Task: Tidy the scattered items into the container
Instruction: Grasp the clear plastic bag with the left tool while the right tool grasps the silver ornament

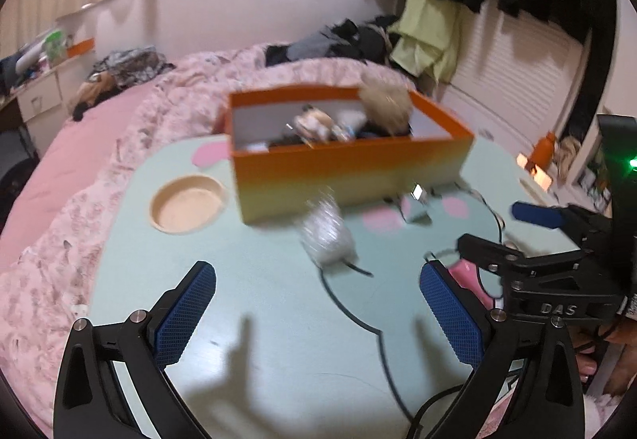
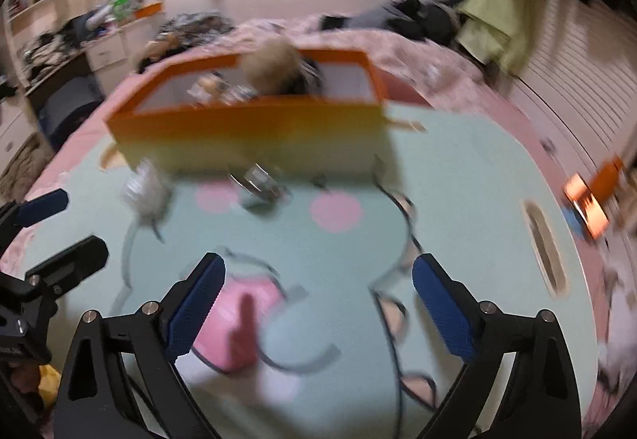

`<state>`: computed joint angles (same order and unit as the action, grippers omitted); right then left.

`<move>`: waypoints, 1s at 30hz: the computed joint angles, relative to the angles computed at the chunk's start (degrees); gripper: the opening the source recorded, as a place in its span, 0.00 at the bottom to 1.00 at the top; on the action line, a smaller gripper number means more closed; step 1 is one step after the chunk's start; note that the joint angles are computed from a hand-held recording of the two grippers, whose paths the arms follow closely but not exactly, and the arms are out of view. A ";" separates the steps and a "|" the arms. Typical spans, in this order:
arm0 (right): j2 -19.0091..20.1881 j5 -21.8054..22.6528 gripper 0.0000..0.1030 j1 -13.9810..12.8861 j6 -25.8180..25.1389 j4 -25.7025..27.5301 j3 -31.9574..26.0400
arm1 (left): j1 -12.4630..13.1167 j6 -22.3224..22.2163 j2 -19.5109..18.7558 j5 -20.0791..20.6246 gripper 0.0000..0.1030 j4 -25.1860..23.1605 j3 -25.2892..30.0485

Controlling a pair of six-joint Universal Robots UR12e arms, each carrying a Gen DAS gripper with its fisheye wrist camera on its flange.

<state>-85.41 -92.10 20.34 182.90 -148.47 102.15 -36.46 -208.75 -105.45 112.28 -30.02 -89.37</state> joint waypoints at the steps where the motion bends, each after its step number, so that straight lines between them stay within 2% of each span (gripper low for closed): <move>1: 0.51 1.05 0.87 -0.01 -0.33 0.56 -0.84 | 0.25 -0.15 0.29 0.18 0.99 0.55 -0.32; 2: 1.25 2.42 0.77 0.01 -0.41 1.32 -2.07 | 0.44 -0.35 0.57 0.63 0.99 1.10 -0.70; 3: 1.83 3.18 0.71 0.05 -0.50 1.84 -2.92 | 0.55 -0.56 0.76 1.42 0.99 1.47 -0.87; 5: 3.54 3.73 0.69 0.48 -1.62 2.69 -5.00 | 0.82 -0.36 1.11 2.02 0.99 1.79 -1.29; 7: 4.85 1.86 0.67 1.21 -1.27 2.64 -6.05 | 1.04 -0.19 1.14 2.16 0.99 1.68 -1.26; 10: 6.31 2.95 0.52 1.01 -0.30 4.52 -7.46 | 1.34 -0.14 0.85 1.72 0.99 0.75 -0.86; 12: 6.76 4.95 0.31 0.53 0.47 6.41 -7.86 | 1.38 0.39 0.49 1.65 0.99 0.03 -0.46; 17: 4.45 7.08 0.31 -0.28 1.47 1.33 -4.39 | 1.32 1.71 -0.72 0.51 0.99 -1.76 1.12; 21: 2.20 5.93 0.31 -0.63 2.97 -2.98 -1.73 | 1.42 2.80 -2.72 -0.64 0.96 -4.94 4.28; 24: 1.08 4.66 0.31 -0.79 3.96 -4.67 -0.38 | 1.54 3.42 -4.14 -1.67 0.83 -8.25 6.71; 27: 0.64 5.38 0.31 -1.32 4.93 -4.92 0.35 | 1.75 3.24 -5.22 -2.65 0.70 -10.72 8.48; 28: 0.58 5.80 0.31 -1.49 5.22 -4.68 0.48 | 1.88 3.17 -5.59 -3.23 0.63 -11.53 9.01; 29: 0.58 6.02 0.31 -1.60 5.53 -4.58 0.57 | 1.97 3.09 -5.74 -3.70 0.49 -11.93 9.20; 30: 0.56 6.21 0.31 -1.86 5.66 -4.63 0.68 | 2.20 2.98 -5.94 -4.82 0.40 -12.82 9.47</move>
<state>-84.85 -85.88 18.48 188.56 -153.10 102.83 -34.26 -205.77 -111.39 107.46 -42.84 -79.90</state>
